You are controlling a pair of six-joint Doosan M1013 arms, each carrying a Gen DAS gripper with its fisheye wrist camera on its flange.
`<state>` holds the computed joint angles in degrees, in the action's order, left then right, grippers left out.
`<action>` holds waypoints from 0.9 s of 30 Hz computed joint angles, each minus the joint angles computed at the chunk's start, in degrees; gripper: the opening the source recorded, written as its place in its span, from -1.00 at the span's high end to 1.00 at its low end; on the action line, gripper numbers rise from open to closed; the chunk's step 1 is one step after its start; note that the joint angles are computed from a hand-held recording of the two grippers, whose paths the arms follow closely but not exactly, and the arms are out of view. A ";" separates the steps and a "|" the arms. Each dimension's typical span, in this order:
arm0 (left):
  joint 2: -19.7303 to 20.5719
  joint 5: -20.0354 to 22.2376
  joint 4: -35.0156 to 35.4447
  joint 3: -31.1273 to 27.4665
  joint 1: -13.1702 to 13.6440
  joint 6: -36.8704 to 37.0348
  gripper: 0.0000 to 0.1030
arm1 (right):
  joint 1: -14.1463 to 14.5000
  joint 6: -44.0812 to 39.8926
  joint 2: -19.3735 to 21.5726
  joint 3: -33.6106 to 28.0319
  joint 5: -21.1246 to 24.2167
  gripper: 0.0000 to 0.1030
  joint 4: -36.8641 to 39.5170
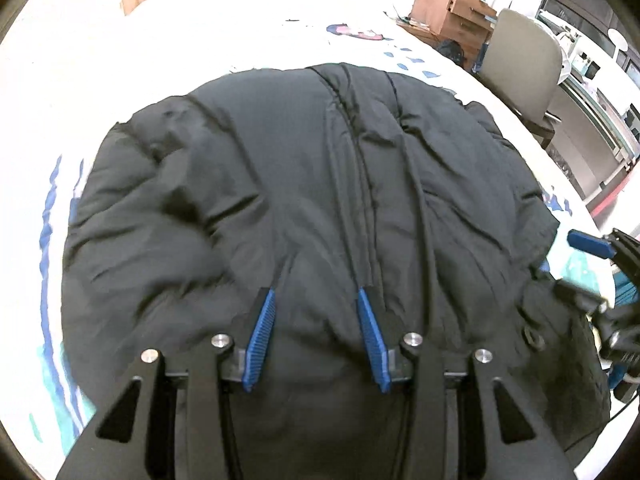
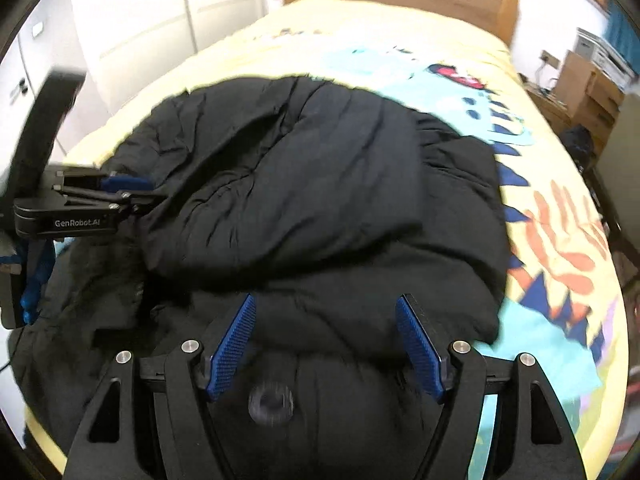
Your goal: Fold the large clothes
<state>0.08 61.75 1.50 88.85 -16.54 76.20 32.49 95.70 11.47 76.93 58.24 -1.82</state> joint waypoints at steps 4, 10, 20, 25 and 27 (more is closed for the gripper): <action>-5.04 0.04 0.19 2.71 0.75 -0.29 0.19 | -0.15 2.83 -4.57 3.37 -2.09 -0.39 -1.15; -13.47 -1.98 1.60 8.41 1.90 -1.87 0.05 | 1.29 6.68 -10.84 7.72 -3.29 -0.47 -5.13; -27.30 -0.76 -5.61 19.15 13.45 2.73 -0.08 | 1.89 15.85 -20.30 16.04 -2.93 -0.68 -9.54; -30.98 2.28 -15.94 22.64 24.44 9.25 -0.09 | 0.22 20.10 -24.30 19.99 -2.46 -0.78 -10.01; -31.28 3.50 -19.36 23.46 28.19 11.32 -0.11 | -0.64 20.82 -25.24 21.08 -2.02 -0.85 -9.83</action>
<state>-31.19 65.25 -17.86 112.30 11.65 87.53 31.86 116.53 -13.77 98.01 56.22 -11.64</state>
